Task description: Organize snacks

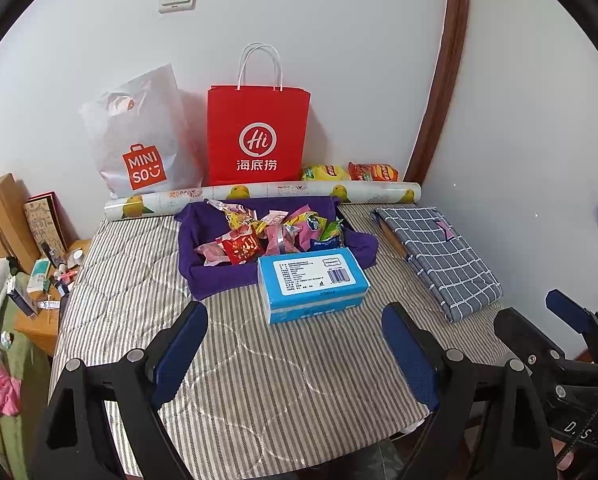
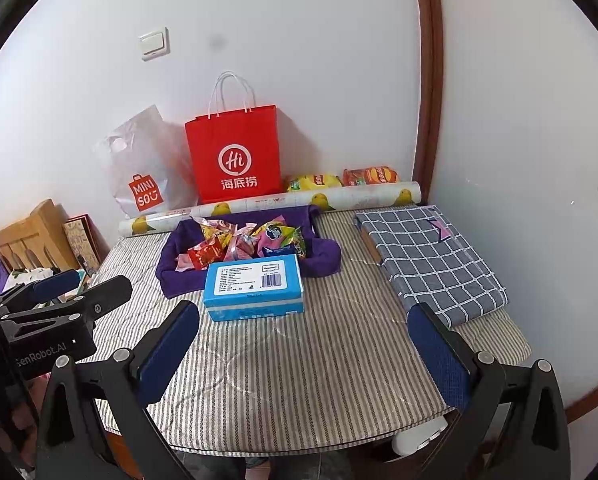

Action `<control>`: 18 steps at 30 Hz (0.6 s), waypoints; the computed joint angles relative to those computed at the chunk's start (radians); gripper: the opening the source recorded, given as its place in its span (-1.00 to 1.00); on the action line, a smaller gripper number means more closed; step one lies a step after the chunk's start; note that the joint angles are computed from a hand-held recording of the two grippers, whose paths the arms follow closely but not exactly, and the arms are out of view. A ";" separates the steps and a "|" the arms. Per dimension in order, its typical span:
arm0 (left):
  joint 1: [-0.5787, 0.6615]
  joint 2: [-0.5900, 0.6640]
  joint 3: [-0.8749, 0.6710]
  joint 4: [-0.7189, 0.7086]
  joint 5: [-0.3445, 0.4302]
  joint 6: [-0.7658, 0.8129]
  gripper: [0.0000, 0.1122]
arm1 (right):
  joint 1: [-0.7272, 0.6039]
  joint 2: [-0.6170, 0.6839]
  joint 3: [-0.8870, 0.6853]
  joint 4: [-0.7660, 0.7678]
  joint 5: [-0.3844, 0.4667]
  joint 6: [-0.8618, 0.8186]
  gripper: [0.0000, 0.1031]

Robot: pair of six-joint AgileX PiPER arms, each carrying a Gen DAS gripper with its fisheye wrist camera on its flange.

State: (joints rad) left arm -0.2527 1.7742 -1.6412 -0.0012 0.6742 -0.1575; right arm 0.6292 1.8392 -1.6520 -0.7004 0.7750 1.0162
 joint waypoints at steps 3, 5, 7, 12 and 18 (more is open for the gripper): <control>0.000 0.000 0.001 0.000 -0.001 0.001 0.58 | 0.000 0.001 -0.001 0.001 0.001 -0.001 0.99; -0.001 0.000 0.001 0.003 -0.001 -0.003 0.58 | 0.002 0.001 -0.003 -0.001 0.005 0.003 0.99; -0.001 -0.001 0.003 0.001 -0.002 -0.002 0.58 | 0.003 0.001 -0.004 -0.001 0.006 0.003 0.99; -0.003 -0.001 0.004 0.000 -0.004 -0.001 0.58 | 0.002 0.001 -0.006 -0.003 0.005 0.001 0.99; -0.004 -0.003 0.004 -0.005 -0.003 0.002 0.58 | 0.001 0.000 -0.007 0.002 0.007 -0.001 0.99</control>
State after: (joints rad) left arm -0.2570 1.7716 -1.6373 -0.0058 0.6714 -0.1554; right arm 0.6298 1.8391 -1.6587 -0.6987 0.7816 1.0154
